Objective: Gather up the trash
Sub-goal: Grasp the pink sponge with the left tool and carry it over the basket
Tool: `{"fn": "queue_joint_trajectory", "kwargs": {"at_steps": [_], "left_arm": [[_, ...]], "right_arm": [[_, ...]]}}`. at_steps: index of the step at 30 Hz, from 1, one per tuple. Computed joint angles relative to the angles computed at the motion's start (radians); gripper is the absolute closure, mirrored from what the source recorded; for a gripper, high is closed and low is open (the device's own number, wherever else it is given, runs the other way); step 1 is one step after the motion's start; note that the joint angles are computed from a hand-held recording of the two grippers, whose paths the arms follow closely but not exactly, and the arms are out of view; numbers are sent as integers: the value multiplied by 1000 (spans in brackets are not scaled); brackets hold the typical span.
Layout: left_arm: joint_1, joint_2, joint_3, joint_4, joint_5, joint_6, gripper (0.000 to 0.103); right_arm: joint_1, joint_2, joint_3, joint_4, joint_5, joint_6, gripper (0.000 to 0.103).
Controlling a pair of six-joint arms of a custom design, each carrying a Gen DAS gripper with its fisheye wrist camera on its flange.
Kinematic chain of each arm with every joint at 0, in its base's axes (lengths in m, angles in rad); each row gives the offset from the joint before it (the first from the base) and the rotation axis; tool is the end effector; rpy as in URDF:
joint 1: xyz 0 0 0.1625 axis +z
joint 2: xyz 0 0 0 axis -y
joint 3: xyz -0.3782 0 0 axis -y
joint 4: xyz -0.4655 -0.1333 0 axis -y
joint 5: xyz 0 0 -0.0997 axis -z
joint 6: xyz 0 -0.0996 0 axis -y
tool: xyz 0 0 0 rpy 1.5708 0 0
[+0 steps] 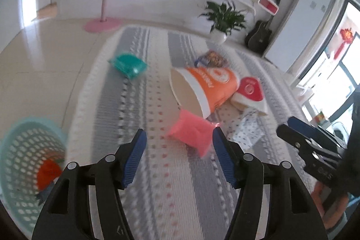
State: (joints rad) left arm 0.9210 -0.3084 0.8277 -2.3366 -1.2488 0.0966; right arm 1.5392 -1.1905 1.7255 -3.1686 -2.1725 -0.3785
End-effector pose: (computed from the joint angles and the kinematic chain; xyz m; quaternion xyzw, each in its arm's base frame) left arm -0.4037 -0.8037 -0.0210 0.3388 0.9193 -0.1602 0.1199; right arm 0.0560 -0.6632 0.3235 -0.0058 -0.8369 0.4218 0.3487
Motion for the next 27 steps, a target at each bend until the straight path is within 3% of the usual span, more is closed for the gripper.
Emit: {"fn": "queue_joint_trajectory", "kwargs": {"at_steps": [8,11,14,16,17,19,21,23,27], "left_arm": [[-1,184,-233,119,31,-21,42],[-8,198,-230,82,53,2,40],[-13,184,-201,56,78,14,42],[-21,176,-175,32,126,31,60],[-24,160,-145,15,146,37,61],[-20,131,-102,-2,121,36,64],[-18,94,-47,-29,120,41,66],[-14,51,11,-46,104,38,67],[-10,-33,117,-82,88,45,67]], "right_arm": [[-47,17,-12,45,50,45,52],[-53,26,-22,64,58,50,51],[-59,44,-45,80,52,69,41],[-64,51,-60,104,57,83,38],[-64,54,-67,113,53,89,34],[-62,68,-86,128,44,94,23],[-57,78,-95,129,41,90,19],[-53,93,-117,155,33,94,7],[-47,133,-166,220,-8,114,8]]}}
